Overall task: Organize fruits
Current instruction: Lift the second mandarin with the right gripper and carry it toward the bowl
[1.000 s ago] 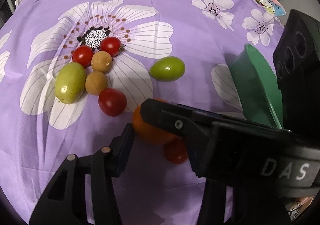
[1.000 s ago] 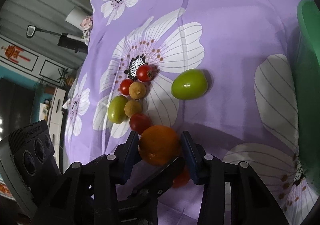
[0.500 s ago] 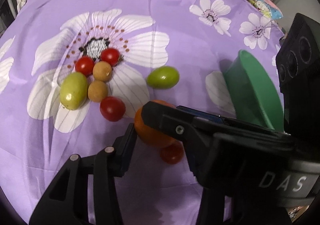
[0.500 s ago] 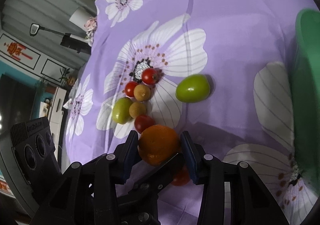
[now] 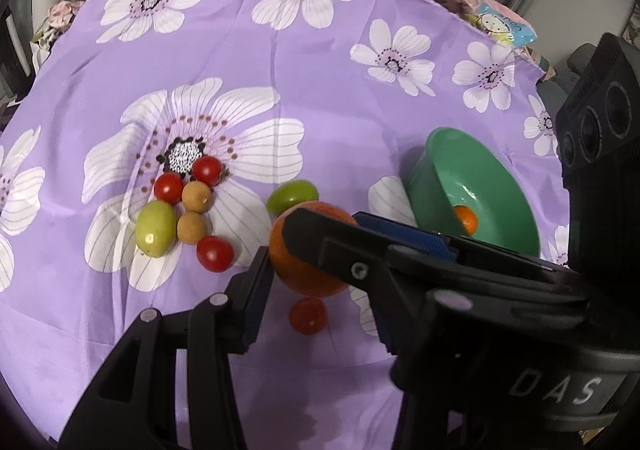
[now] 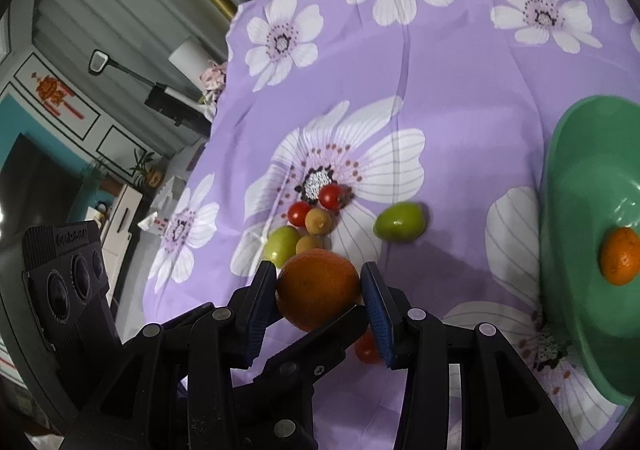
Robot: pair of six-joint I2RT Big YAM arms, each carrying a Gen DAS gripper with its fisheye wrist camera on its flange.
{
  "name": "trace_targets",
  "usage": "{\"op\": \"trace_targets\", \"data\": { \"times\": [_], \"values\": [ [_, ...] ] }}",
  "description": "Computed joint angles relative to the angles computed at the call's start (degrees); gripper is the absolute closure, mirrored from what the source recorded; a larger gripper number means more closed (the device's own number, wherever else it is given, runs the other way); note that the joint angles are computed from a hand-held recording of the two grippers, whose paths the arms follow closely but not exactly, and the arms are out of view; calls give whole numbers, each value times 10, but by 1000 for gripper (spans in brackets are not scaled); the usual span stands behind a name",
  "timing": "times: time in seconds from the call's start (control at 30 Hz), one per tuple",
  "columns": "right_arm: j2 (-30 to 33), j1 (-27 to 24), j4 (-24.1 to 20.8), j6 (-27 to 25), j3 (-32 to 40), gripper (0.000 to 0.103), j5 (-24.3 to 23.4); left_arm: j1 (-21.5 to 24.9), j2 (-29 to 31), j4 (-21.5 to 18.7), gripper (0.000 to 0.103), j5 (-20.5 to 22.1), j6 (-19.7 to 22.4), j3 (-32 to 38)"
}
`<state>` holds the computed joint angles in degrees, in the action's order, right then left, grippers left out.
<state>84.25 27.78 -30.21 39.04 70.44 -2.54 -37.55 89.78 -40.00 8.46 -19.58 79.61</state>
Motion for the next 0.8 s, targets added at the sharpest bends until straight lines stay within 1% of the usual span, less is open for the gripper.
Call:
{"op": "trace_targets", "data": {
  "times": [0.47,0.8],
  "values": [
    [-40,6,17,-7,-22,57,34,-16,-16,5,58,-15,19,8],
    [-59,9,28,-9,-34,57,50,-23,-23,13,58,-21,25,8]
  ]
}}
